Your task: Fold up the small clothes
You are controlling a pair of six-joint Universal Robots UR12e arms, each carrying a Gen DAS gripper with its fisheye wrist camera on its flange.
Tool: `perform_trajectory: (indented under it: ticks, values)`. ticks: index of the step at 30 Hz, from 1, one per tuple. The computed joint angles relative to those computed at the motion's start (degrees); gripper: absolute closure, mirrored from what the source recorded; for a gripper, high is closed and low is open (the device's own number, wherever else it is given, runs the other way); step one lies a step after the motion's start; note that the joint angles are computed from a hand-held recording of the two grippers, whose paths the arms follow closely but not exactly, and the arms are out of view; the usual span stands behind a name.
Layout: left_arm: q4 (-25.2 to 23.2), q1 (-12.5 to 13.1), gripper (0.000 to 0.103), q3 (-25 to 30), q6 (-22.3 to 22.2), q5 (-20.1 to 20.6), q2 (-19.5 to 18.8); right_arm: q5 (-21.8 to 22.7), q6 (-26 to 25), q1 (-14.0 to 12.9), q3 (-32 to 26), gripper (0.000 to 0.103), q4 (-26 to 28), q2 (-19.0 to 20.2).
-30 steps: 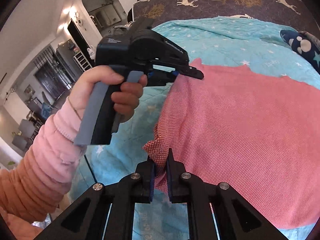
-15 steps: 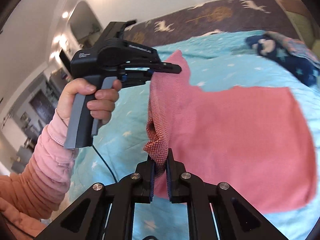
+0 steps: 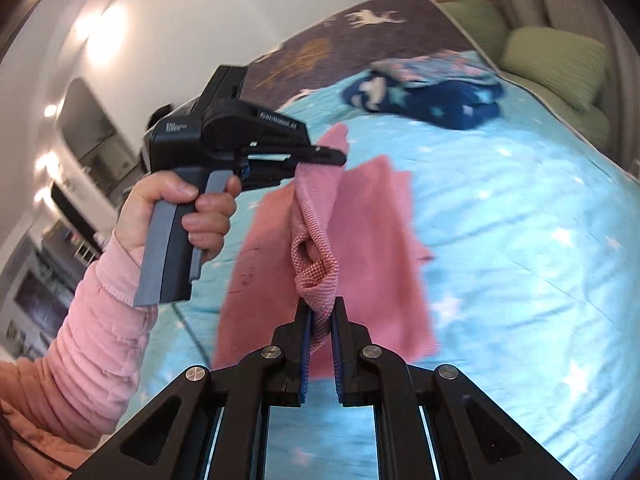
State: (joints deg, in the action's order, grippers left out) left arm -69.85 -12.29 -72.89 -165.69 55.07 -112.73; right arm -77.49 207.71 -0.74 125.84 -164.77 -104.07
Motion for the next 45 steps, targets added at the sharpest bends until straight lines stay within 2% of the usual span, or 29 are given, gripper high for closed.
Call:
perform_trajectory:
  ticks: [3, 7, 12, 14, 17, 19, 20, 21, 24, 31, 34, 38, 43, 45]
  values:
    - [0.1, -1.0, 0.094, 0.1, 0.0, 1.8, -0.6, 0.4, 1.4, -0.9, 1.0, 0.095, 0.7, -0.5]
    - [0.3, -1.4, 0.091, -0.2, 0.8, 2.4, -0.4, 3.7, 1.9, -2.3, 2.0, 0.095, 1.9, -0.3]
    - [1.2, -1.8, 0.080, -0.4, 1.2, 1.9, -0.2, 6.3, 2.5, -3.4, 2.6, 0.095, 2.1, -0.1]
    - [2.6, -2.1, 0.074, -1.0, 1.1, 2.0, 0.2, 7.0, 2.2, -3.8, 2.6, 0.095, 2.5, 0.0]
    - [6.0, -2.7, 0.072, -2.5, 2.5, 3.6, 1.2, 8.0, 2.3, -4.4, 3.0, 0.094, 3.5, -0.4]
    - [9.0, -3.2, 0.063, -3.9, 4.1, 5.5, 2.1, 8.5, 2.6, -5.0, 3.2, 0.093, 4.0, -0.7]
    - [11.1, -3.5, 0.057, -4.9, 5.2, 6.5, 2.6, 8.1, 2.7, -4.9, 3.2, 0.090, 4.4, -0.9]
    - [13.3, -3.8, 0.055, -5.8, 6.2, 7.8, 3.2, 7.6, 2.6, -5.0, 3.2, 0.090, 4.7, -1.1]
    - [17.6, -4.5, 0.054, -7.7, 8.4, 10.8, 4.2, 5.1, 2.1, -4.8, 3.0, 0.089, 5.5, -1.8]
    - [21.4, -5.1, 0.045, -9.9, 10.6, 12.4, 5.4, 0.7, 0.2, -4.6, 2.2, 0.089, 5.4, -2.4]
    - [22.4, -5.4, 0.045, -10.4, 11.5, 13.8, 5.6, 1.2, -0.6, -4.8, 1.8, 0.089, 4.1, -2.0]
    - [23.2, -4.8, 0.044, -10.8, 10.1, 13.5, 5.8, 3.6, -2.8, -4.4, 0.8, 0.089, 2.6, -0.6]
    - [24.0, -2.4, 0.041, -12.0, 5.5, 12.8, 6.3, 6.2, -5.8, -3.4, -0.7, 0.089, 2.4, 1.5]
    - [23.0, -1.7, 0.041, -12.4, 5.6, 13.1, 6.5, 7.2, -7.1, -3.4, -1.1, 0.083, 3.2, 2.2]
